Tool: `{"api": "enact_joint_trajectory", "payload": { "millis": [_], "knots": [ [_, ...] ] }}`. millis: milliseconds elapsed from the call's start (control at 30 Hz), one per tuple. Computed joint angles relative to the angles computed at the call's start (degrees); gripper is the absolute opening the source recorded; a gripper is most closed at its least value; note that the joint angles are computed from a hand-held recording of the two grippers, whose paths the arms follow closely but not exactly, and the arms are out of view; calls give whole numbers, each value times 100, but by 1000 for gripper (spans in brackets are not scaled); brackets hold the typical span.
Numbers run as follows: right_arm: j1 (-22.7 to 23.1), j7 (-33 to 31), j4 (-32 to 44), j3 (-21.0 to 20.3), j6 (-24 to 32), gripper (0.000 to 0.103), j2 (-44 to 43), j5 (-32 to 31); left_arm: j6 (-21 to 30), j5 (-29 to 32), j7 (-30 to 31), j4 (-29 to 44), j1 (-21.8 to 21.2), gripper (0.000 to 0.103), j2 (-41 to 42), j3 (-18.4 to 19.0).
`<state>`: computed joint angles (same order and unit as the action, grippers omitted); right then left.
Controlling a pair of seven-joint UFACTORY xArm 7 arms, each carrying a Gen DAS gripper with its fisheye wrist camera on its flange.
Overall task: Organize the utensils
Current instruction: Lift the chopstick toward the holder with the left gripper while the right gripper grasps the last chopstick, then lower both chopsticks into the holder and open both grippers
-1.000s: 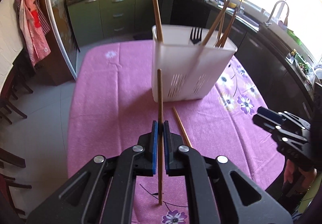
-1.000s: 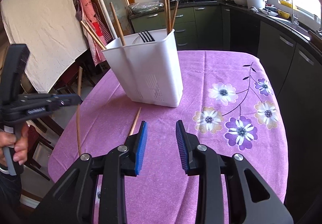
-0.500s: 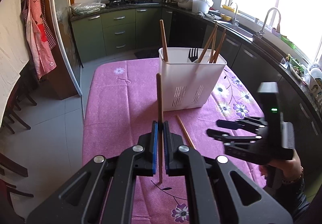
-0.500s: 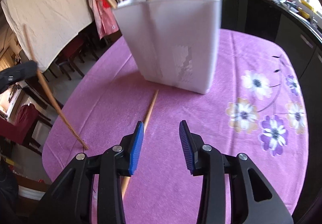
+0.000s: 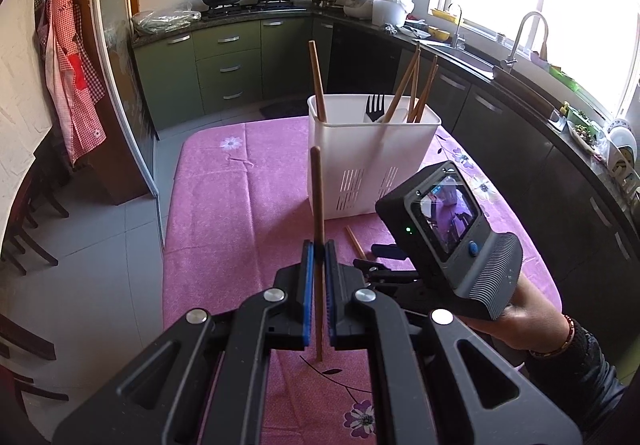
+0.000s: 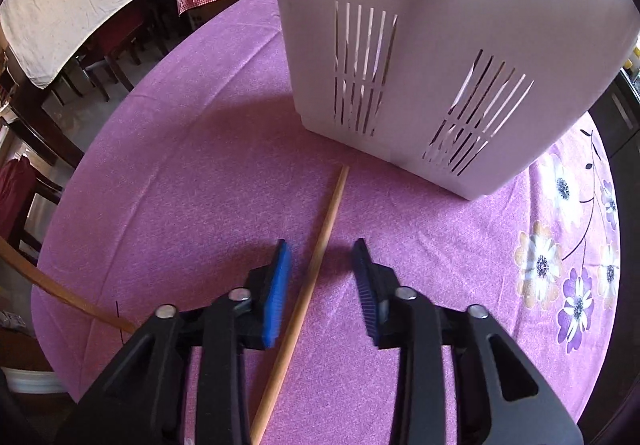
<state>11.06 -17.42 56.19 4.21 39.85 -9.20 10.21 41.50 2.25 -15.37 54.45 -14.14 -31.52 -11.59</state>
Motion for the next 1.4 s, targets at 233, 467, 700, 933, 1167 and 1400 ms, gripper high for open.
{"api": "enact_joint_trajectory", "payload": {
  "millis": [233,467,700,933,1167,1400],
  "knots": [
    [56,-121,-79,-25,-35,6,-65,165,-20,-14,31,-44,-8,5,-39,22],
    [131,-809,-421,-367,-260,6,-789,1045,-9,-16,65,-62,-14,5,-75,26],
    [309,-1531,-886,-971,-282,6,-2244,1784,23,-35,148,-106,-64,5,-174,3],
    [242,-1726,-1307,-1328,-5,6,-3272,1682,-1,-78,232,-195,-109,5,-294,18],
    [210,-1676,-1432,-1396,145,6,-3636,1599,-36,-153,333,-181,-156,5,-354,28],
    [293,-1694,-1354,-1473,118,6,-3546,1608,-69,-289,546,169,-231,5,-151,99]
  ]
}}
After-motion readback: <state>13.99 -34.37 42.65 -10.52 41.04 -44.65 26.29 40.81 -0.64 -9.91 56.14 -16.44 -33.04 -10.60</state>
